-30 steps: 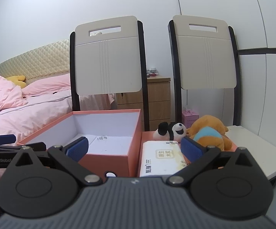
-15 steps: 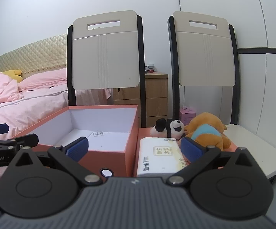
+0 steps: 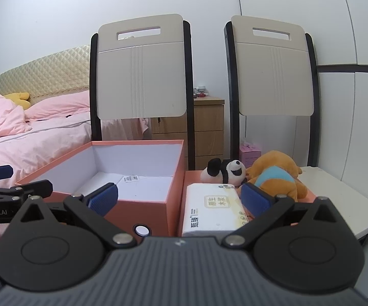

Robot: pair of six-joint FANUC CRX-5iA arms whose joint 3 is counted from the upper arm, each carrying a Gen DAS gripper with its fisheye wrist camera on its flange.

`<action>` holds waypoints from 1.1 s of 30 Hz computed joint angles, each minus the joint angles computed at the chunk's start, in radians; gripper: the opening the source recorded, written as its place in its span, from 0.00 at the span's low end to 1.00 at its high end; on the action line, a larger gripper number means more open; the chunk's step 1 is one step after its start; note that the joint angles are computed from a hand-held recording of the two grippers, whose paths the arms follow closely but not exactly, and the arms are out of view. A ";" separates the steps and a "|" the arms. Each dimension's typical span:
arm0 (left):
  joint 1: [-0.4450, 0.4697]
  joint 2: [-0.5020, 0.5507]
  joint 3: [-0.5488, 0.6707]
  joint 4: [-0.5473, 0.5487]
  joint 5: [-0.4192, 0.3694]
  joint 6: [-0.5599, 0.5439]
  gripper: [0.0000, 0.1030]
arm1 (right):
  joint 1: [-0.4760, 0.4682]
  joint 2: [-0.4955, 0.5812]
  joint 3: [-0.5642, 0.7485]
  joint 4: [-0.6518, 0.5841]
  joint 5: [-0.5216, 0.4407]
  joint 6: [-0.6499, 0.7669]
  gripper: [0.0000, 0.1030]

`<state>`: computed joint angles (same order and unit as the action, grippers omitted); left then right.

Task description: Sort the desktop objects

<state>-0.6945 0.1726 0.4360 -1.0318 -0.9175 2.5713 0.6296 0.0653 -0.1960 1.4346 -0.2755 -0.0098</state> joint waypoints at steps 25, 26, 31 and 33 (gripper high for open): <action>-0.002 -0.068 -0.073 -0.033 0.079 0.041 1.00 | -0.120 -0.003 -0.028 0.305 0.100 -0.336 1.00; -0.010 -0.072 -0.077 -0.051 0.078 0.054 1.00 | -0.111 0.001 -0.024 0.278 0.085 -0.301 1.00; -0.029 -0.062 -0.069 -0.083 0.062 0.059 1.00 | -0.136 0.007 -0.016 0.350 0.115 -0.365 1.00; -0.017 -0.046 -0.047 -0.048 0.051 0.030 1.00 | -0.147 0.007 -0.015 0.376 0.137 -0.388 1.00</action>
<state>-0.7117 0.1270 0.3894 -1.0803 -0.8665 2.6012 0.4829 0.0719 -0.2112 1.8110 -0.1390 -0.3981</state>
